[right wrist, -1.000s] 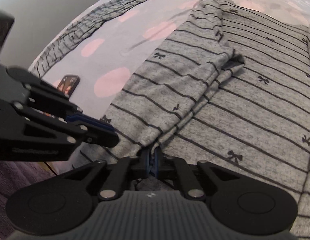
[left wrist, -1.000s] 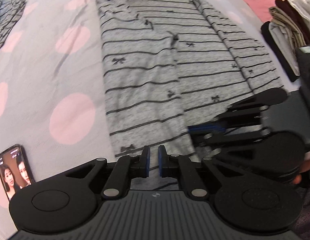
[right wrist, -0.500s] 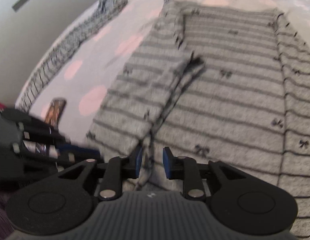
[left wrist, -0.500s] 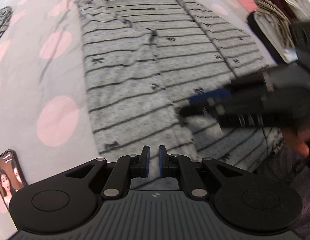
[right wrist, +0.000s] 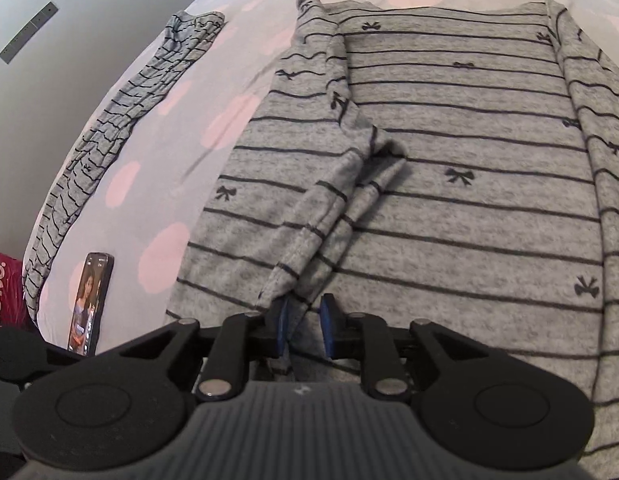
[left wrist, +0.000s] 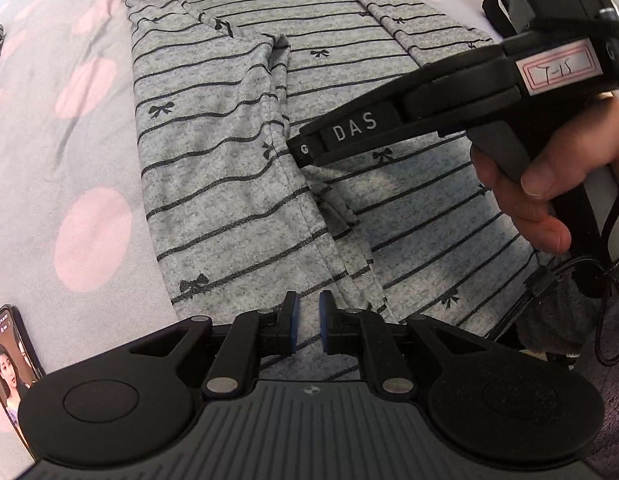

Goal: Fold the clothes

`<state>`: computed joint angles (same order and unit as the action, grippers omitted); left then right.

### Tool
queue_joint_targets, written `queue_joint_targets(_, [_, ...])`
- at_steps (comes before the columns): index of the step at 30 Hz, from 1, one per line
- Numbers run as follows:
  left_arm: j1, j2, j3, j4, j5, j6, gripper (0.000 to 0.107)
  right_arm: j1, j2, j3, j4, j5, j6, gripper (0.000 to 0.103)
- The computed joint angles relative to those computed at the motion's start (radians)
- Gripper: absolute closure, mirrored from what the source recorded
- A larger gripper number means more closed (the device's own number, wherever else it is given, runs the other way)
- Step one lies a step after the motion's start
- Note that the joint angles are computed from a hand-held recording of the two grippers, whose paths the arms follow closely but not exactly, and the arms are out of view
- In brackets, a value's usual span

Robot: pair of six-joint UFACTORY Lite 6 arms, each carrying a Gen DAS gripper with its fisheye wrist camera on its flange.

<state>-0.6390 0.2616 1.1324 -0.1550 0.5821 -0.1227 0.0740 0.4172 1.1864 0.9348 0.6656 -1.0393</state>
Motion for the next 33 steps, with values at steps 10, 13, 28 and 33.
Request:
queue_joint_targets(10, [-0.012, -0.011, -0.03, -0.071, -0.038, 0.102, 0.094, -0.031, -0.142, -0.103, -0.166, -0.066, 0.042, 0.098])
queue_joint_targets(13, [-0.01, -0.037, -0.051, -0.061, -0.044, 0.092, 0.094, -0.076, -0.24, -0.187, -0.121, 0.013, -0.057, 0.097])
queue_joint_targets(28, [-0.081, -0.424, -0.399, 0.109, -0.007, -0.054, 0.094, -0.207, -0.699, -0.649, -0.198, 0.296, -0.314, 0.077])
queue_joint_targets(33, [-0.142, -0.521, -0.538, 0.114, 0.021, -0.161, 0.094, -0.225, -0.799, -0.774, -0.293, 0.331, -0.303, 0.076])
